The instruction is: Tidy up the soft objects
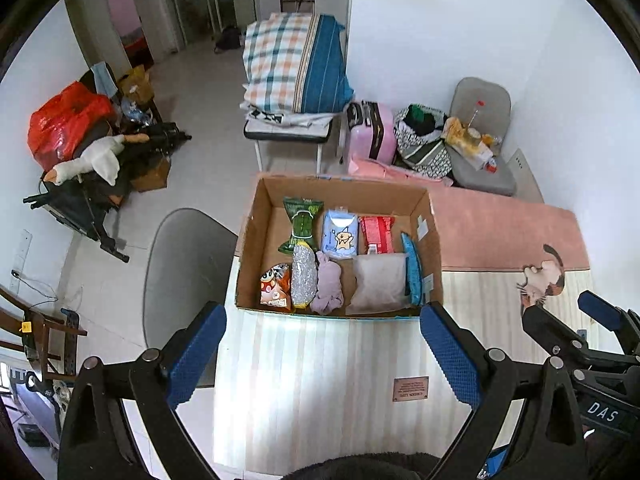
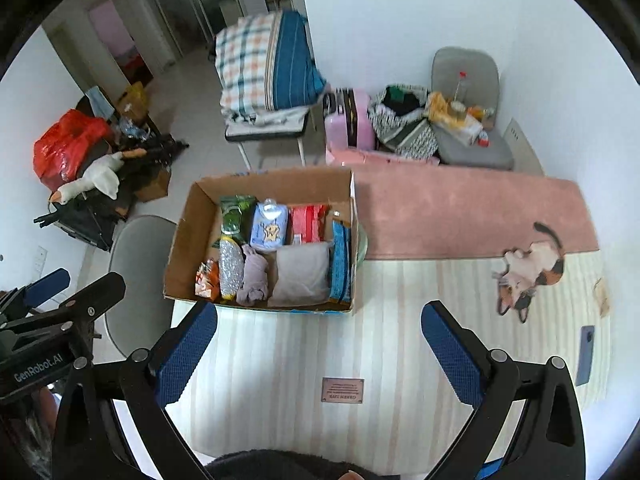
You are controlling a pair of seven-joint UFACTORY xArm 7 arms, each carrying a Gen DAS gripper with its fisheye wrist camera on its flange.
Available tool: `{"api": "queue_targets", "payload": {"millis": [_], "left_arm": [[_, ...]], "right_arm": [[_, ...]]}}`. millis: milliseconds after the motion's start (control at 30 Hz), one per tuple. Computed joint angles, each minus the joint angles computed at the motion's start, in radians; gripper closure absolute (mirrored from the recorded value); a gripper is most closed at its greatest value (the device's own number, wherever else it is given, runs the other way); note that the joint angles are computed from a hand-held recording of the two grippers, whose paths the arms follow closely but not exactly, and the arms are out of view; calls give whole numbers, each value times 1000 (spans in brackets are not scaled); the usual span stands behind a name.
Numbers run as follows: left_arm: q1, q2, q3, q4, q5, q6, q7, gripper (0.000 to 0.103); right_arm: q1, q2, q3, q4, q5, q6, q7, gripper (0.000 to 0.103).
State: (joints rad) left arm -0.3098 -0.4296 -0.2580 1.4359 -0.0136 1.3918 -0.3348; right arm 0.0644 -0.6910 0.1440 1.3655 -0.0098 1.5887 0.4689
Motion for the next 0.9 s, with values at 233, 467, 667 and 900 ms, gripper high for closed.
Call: {"api": "queue_targets", "payload": {"millis": [233,467,667,900], "left_arm": [[-1,-48,1,35,-13,27,6,4],[11,-68,-12,51,-9,30,13,4],[28,-78,-29,42,23,10,9,1],[35,-90,-33,29,33,4,2,1]], "right_arm": [[-9,-5,35,125,-31,66,-4,0],[-31,8,75,218,-76,113,-16,0],[-55,15,87,238,-104,127,-9,0],[-66,28,99,255,-126,128,-11,0]]}}
